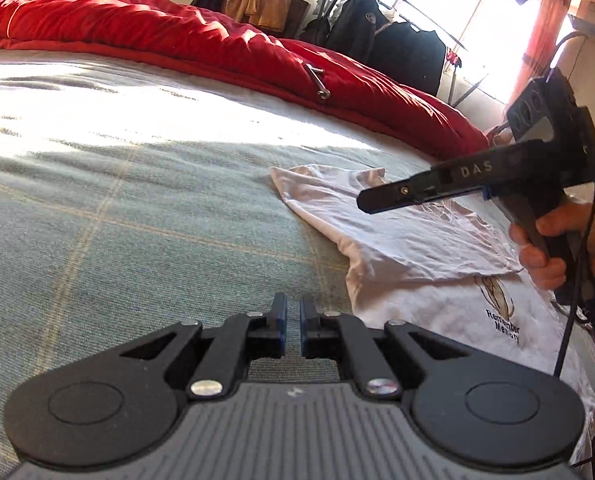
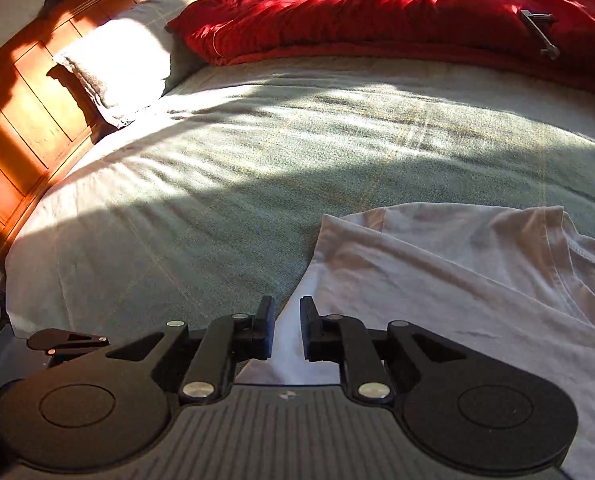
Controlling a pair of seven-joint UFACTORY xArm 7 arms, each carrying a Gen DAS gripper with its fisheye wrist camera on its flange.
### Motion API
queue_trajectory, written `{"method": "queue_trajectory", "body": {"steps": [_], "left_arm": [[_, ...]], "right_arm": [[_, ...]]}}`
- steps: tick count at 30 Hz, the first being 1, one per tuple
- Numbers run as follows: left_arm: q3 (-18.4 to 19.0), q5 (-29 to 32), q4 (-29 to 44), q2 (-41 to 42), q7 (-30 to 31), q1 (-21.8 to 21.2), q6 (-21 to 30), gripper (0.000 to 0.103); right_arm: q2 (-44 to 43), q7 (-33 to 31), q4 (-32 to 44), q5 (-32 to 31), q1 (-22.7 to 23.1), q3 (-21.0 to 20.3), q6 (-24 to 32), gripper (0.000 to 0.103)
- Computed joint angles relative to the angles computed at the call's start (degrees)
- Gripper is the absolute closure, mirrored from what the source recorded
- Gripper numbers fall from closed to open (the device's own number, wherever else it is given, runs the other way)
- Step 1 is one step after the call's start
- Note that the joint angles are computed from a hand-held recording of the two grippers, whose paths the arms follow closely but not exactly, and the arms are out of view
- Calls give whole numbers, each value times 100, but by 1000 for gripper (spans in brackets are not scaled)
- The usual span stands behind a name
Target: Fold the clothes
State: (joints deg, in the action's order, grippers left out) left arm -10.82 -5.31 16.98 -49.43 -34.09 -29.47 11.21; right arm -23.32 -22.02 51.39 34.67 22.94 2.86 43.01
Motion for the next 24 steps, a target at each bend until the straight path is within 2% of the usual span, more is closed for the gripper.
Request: {"method": "queue_trajectory", "body": {"steps": [2,5,8,10,12,14,15,19,21,22,24], "left_arm": [[-9,-35,21,-49,-83,32,59,92],[-39,-73,100,-47,-208,73,129,89],[-105,-94,204,-81,-356,122,191,89],[-119,-88,260,-98,-401,134,198,83],[-164,-72,418,123,-441,164,111,80],[-151,-68,591,421,-426,125,-56,79],[-125,-76,723,697,-387,66,-245,79],[29,-67,1471,2114,-93,-249,-962,78],[-128,-40,1818,2706,-161,-87,-1096,76],[-251,5,1989,2978,-226,48,-1139,76],[-925,327,2069,3185,-704,845,-1109,76]], "right_arm": [[-202,145,-244,-216,-35,139,-24,87],[-71,269,-458,-213,114,275,-323,87],[-196,65,-536,34,353,123,-297,86],[-454,0,-589,84,383,30,-108,86],[-1066,217,-789,-403,139,102,163,85],[-1748,275,-1077,-751,-43,-45,481,80],[-2073,266,-1210,-841,-97,-180,688,74],[-3362,443,-1727,-1376,-636,-482,1438,66],[-3906,569,-1963,-1578,-939,-623,1702,57],[-4165,636,-2074,-1665,-1100,-712,1830,56],[-4646,755,-2263,-1828,-1434,-910,2076,52]]}}
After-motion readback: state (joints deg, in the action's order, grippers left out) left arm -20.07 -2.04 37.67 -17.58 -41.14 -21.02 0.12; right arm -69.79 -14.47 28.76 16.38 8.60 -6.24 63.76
